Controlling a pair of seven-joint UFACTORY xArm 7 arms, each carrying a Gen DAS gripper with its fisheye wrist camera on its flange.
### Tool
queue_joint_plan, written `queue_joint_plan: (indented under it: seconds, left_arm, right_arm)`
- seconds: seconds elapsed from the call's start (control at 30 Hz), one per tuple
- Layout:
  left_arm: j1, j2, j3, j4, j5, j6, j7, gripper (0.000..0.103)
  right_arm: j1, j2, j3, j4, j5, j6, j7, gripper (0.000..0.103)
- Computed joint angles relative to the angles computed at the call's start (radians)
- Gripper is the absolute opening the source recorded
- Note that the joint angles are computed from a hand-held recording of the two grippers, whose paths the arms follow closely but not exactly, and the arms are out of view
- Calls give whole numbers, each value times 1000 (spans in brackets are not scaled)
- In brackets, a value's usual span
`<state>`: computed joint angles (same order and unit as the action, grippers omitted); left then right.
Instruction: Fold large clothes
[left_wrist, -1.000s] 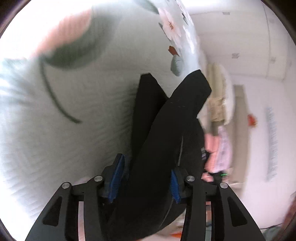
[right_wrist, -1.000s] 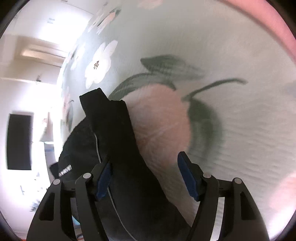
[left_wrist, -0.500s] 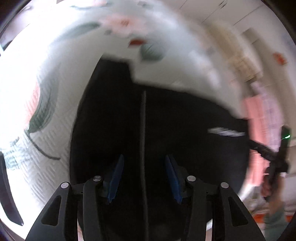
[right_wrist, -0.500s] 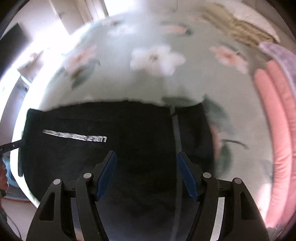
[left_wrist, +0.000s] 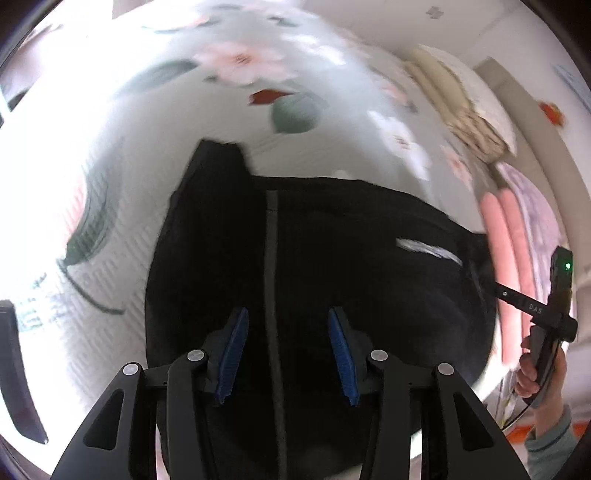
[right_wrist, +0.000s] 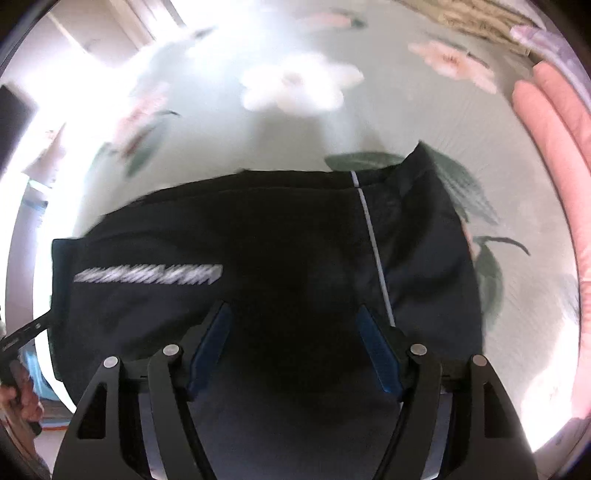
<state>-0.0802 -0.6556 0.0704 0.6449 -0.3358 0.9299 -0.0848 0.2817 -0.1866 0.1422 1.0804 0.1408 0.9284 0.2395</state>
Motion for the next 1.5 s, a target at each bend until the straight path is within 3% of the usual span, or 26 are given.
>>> queue_joint_plan:
  seconds: [0.17,0.27,0.4,0.57,0.7,0.87,1.03,1.1,1.23,1.33,1.43,1.5]
  left_arm:
    - [-75,-71,-64,-7,-46,65,-54,47]
    - [-85,-3,-139,-29,15,45,-116,47]
    - [-104,27,-150,-51,46,-3,-174,48]
    - [-105,-33,-160,16,103,116,-269,46]
    - [-113,-90,-218,173,179,261,-349,46]
    - [-103,-53,-305,493,305,428,-402,48]
    - [-64,63,-393,871,398,608,-467,53]
    - [-39,116,-442,1012,444,680,-497,60]
    - [22,234,-580,1297,568,853,-549,65]
    - [72,353,-744,1506,694,1003,-579,66]
    - [76,425,-850,1609,786,1079,-602,66]
    - [59,456,-884,1645,817,1104,-616,66]
  right_arm:
    - [45,-135,47,-67,-19,88,17,75]
    - [66,-102,93,-86,-80,126,67,75]
    - [87,-28,88,-111,-83,89,110,76]
    - [93,-83,45,-96,-24,131,74,77]
    - [87,-205,30,-49,21,229,64,77]
    - [68,-282,78,169,-54,403,89,77]
    - [34,-206,204,546,-225,555,136,91]
    - [26,-144,243,715,-282,617,140,93]
    - [46,-7,330,1000,-402,759,192,94]
    - [91,74,370,1152,-478,851,230,94]
    - [134,105,362,1201,-482,899,274,94]
    - [171,138,370,1270,-519,956,300,94]
